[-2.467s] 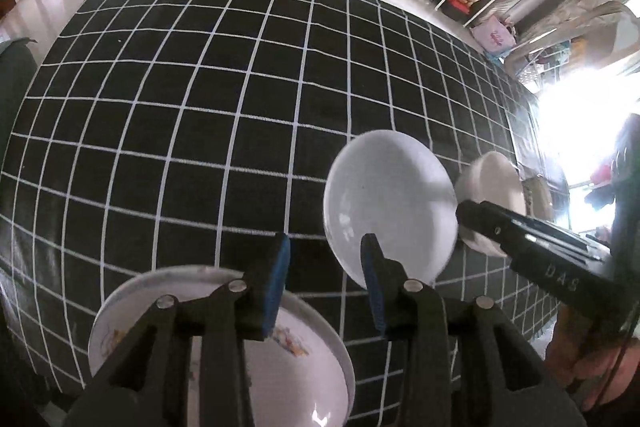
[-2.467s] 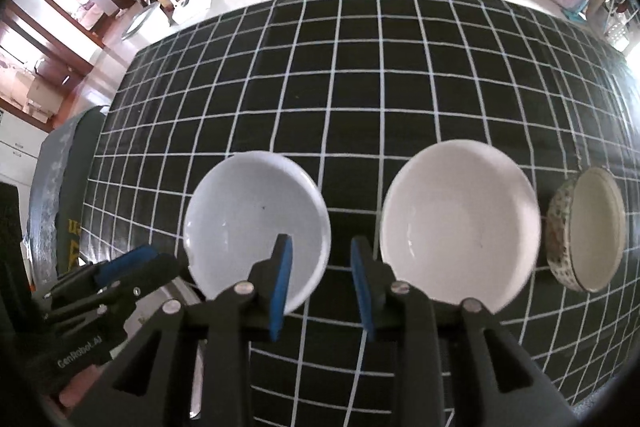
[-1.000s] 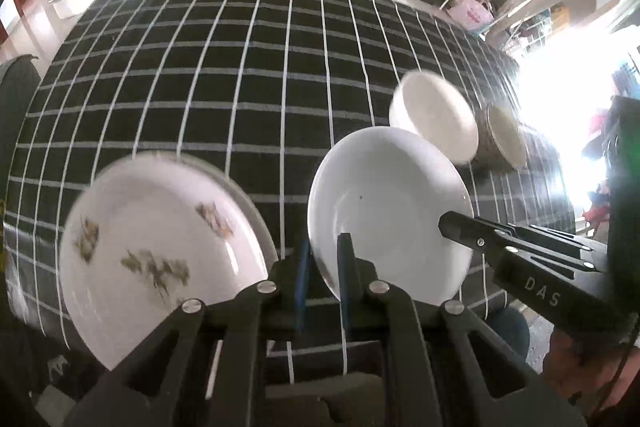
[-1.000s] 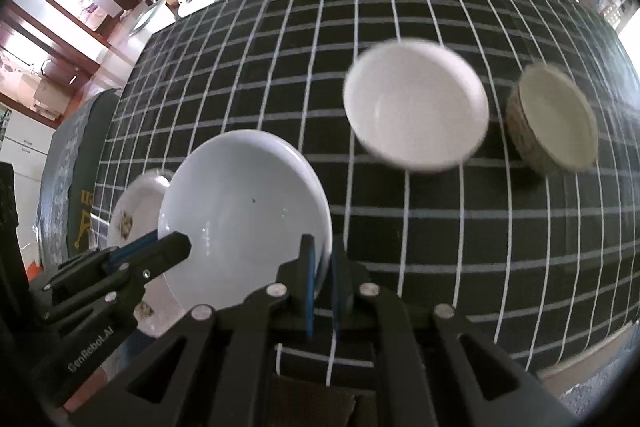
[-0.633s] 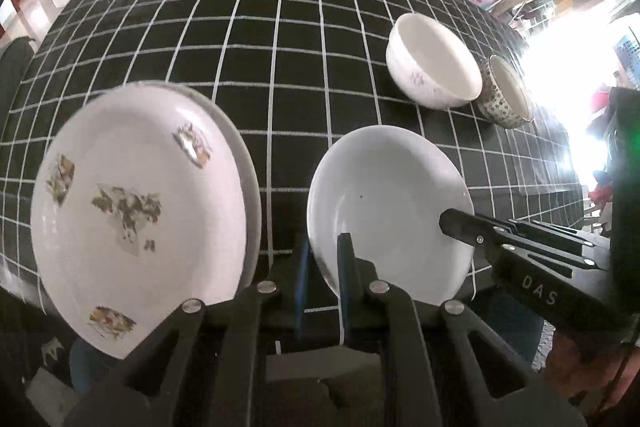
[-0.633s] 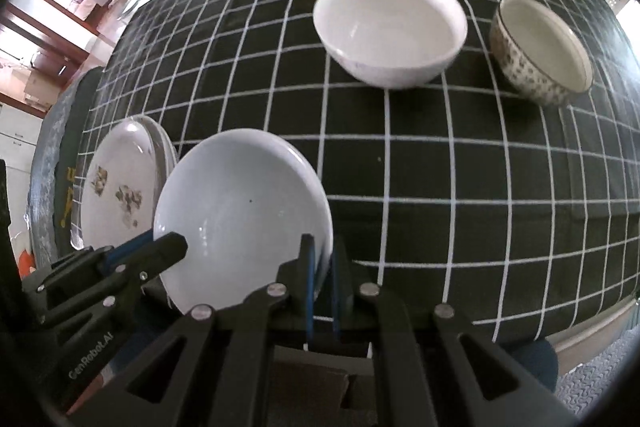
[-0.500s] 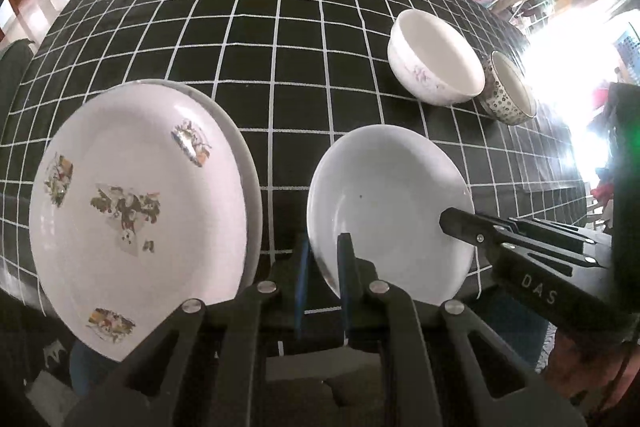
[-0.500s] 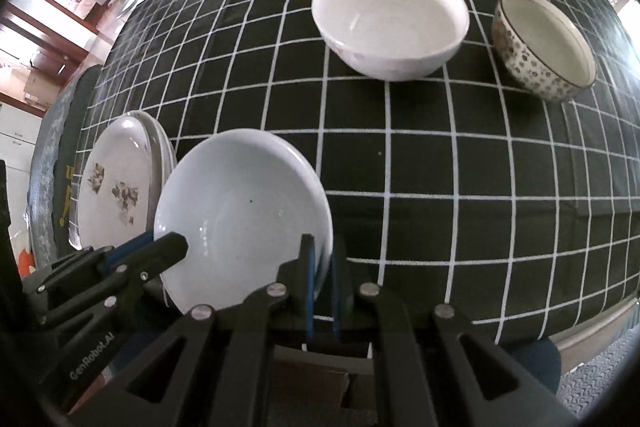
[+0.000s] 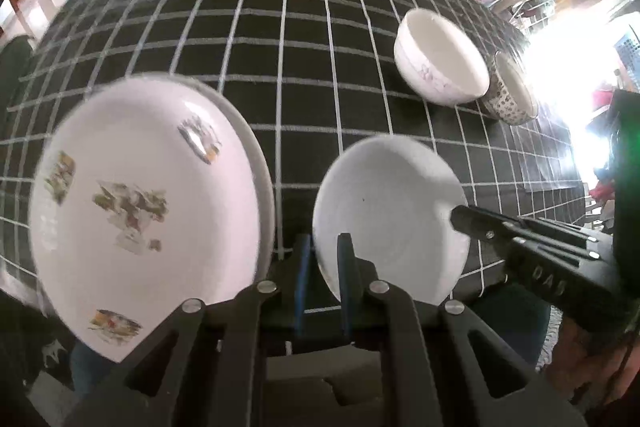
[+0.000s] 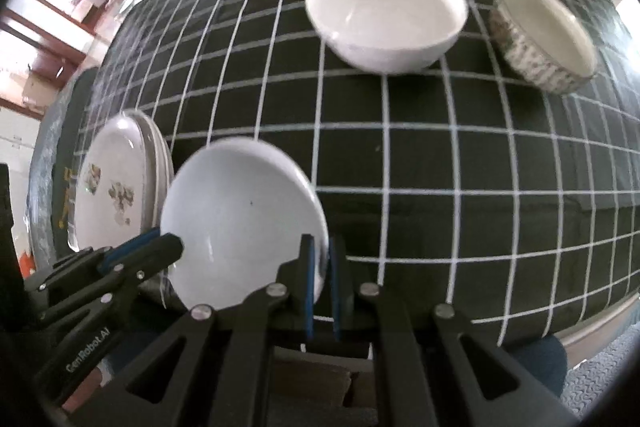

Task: Organize plates and bowls
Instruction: 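Lift the white bowl with the right gripper and set it beside the plate stack, then open the right gripper, move to the cream bowl and grasp its rim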

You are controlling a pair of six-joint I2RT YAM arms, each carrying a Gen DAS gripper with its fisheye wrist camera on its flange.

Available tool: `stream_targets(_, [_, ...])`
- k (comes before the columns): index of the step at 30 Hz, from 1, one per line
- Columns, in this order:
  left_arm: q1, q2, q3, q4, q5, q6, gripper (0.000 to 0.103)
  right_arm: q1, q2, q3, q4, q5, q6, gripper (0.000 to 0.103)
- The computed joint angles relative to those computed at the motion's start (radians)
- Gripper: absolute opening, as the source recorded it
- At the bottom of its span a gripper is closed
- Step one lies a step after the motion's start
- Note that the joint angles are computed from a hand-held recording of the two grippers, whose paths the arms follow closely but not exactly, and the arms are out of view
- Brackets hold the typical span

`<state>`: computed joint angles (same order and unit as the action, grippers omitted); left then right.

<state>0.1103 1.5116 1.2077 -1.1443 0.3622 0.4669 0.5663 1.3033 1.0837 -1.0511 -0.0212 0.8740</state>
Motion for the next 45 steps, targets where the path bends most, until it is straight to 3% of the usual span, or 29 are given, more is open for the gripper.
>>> stream_targets(11, [0.011, -0.04, 0.157, -0.111, 0.044, 0.011, 0.013, -0.066, -0.069, 0.13, -0.124, 0.022, -0.064, 0.01])
stream_targets(14, [-0.022, -0.04, 0.195, -0.125, 0.047, -0.012, 0.02, -0.102, -0.069, 0.163, -0.139, 0.011, -0.094, 0.012])
stream_targets(22, [-0.165, 0.023, 0.275, -0.097, -0.012, -0.089, 0.024, -0.243, -0.045, 0.216, -0.179, -0.017, -0.204, 0.022])
stream_targets(33, [-0.301, 0.207, 0.402, -0.035, -0.041, -0.189, 0.024, -0.451, 0.077, 0.239, -0.124, -0.083, -0.361, 0.024])
stream_targets(45, [-0.376, 0.437, 0.558, 0.0, -0.086, -0.242, 0.024, -0.563, 0.238, 0.248, -0.032, -0.156, -0.429, 0.024])
